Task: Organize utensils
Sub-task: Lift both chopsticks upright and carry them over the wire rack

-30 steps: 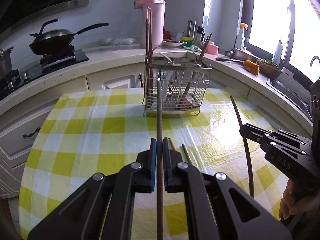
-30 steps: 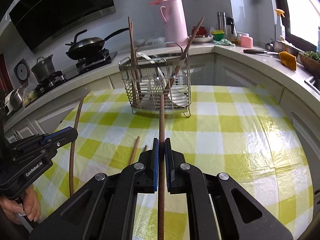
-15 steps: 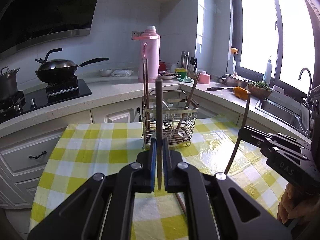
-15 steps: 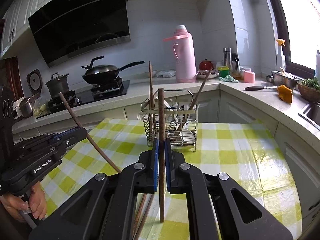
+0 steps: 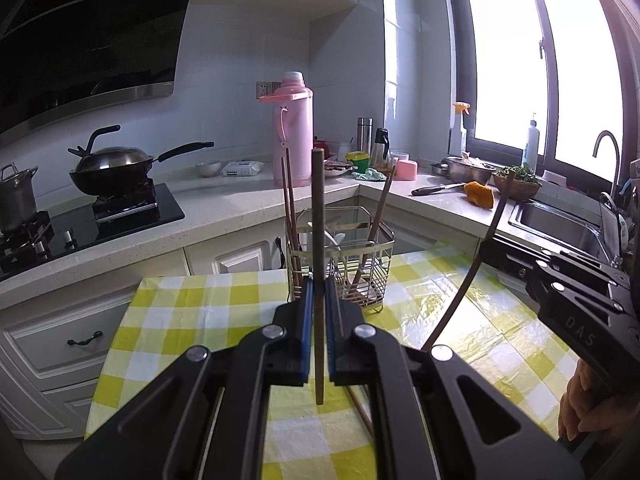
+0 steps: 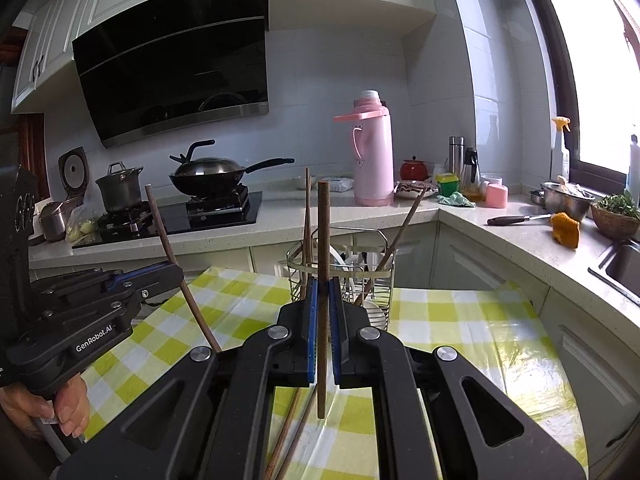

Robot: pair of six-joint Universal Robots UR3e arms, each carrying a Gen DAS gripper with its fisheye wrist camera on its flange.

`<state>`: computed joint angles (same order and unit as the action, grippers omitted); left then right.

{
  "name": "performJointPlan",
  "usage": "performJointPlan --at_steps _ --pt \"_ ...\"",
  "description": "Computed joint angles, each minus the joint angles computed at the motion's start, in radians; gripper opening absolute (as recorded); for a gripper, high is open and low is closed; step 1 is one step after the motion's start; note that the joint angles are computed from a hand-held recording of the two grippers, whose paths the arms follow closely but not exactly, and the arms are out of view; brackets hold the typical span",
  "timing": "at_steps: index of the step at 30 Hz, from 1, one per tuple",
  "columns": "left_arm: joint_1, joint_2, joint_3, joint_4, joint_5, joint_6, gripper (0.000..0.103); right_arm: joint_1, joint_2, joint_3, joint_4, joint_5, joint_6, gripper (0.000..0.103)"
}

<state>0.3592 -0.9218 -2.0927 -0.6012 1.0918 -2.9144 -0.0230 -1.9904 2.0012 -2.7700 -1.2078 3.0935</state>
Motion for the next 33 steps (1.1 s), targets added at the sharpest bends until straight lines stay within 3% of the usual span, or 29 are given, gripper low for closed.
performJointPlan --at_steps 7,17,26,33 --pt "-0.039 -0.138 0.144 0.031 0.023 -0.034 0.006 -0.018 0.104 -0.154 0.027 0.009 -0.014 0.007" --pt "-0.138 -0.422 0.492 0.108 0.112 -0.126 0.006 -0.022 0.362 -0.56 0.102 0.011 0.017 0.007" --pt "-0.231 -0.727 0.862 0.083 0.195 -0.146 0.006 0.021 0.661 -0.997 0.228 -0.041 0.044 0.007" --pt "-0.246 -0.926 1.051 0.032 0.197 -0.16 0.006 0.035 0.834 -1.183 0.322 -0.033 0.053 0.007"
